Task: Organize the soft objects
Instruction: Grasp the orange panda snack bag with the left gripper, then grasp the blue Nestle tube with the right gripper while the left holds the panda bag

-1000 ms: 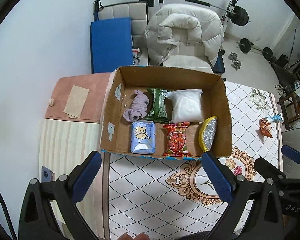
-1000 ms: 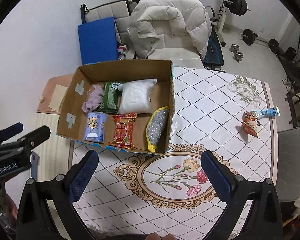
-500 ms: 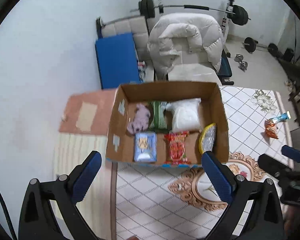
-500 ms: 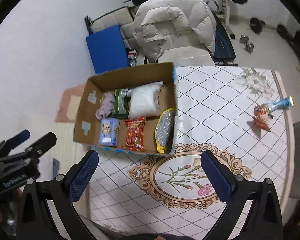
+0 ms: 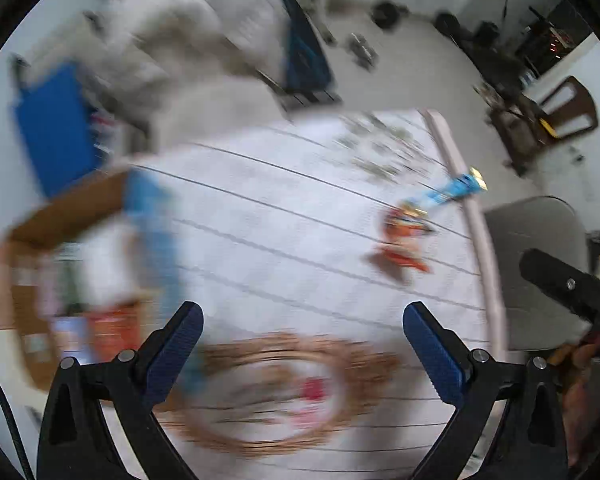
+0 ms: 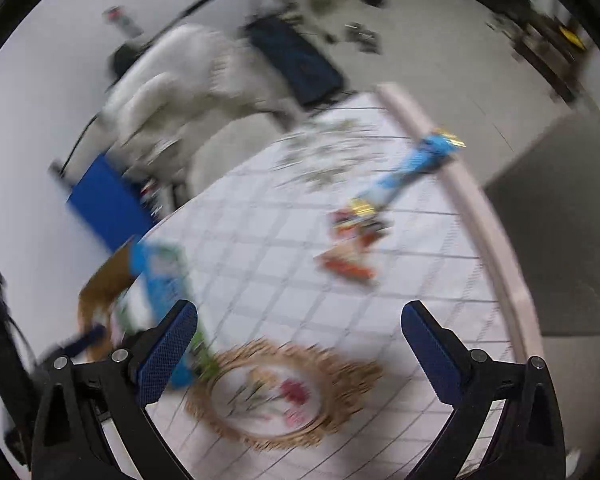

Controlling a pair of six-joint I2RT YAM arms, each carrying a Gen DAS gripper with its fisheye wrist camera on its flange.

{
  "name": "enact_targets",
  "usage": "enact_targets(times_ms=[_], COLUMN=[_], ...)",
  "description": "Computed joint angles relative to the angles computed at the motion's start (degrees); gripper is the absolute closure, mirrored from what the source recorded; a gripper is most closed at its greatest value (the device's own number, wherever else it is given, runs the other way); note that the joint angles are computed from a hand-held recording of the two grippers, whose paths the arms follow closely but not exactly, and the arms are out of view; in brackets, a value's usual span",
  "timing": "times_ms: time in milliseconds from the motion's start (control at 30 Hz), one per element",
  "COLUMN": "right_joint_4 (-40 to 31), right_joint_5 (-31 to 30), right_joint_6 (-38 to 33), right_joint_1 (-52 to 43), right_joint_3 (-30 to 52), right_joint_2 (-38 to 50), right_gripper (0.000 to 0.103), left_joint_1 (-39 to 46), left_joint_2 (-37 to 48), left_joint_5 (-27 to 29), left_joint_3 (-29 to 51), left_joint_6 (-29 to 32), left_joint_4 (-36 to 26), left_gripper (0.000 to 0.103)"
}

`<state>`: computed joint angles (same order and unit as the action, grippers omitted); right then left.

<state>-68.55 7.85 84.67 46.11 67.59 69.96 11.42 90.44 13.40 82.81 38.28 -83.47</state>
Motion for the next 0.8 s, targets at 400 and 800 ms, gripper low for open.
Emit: enact_targets(times_ms=[400,800], right_joint_4=[14.7,22.3], right_joint_5=[-23.2,-24.5], right_joint_6=[-43.1,-47.4], right_joint_1=[-54.2,-53.1], right_joint_3=[-23.9,-16.4], right_joint_2=[2.0,28.0], right_gripper=[0.004,0.015], left_joint_1=[-33.5,-29.7], left_joint_2=[21.3,17.6], left_joint_5=[-4.4,-10.5], left_joint_3=[-8.4,-18.3], left_joint_6=[-25.4,-27.1], left_joint_4=[15.6,24.2], left_gripper=[0.018,0.066])
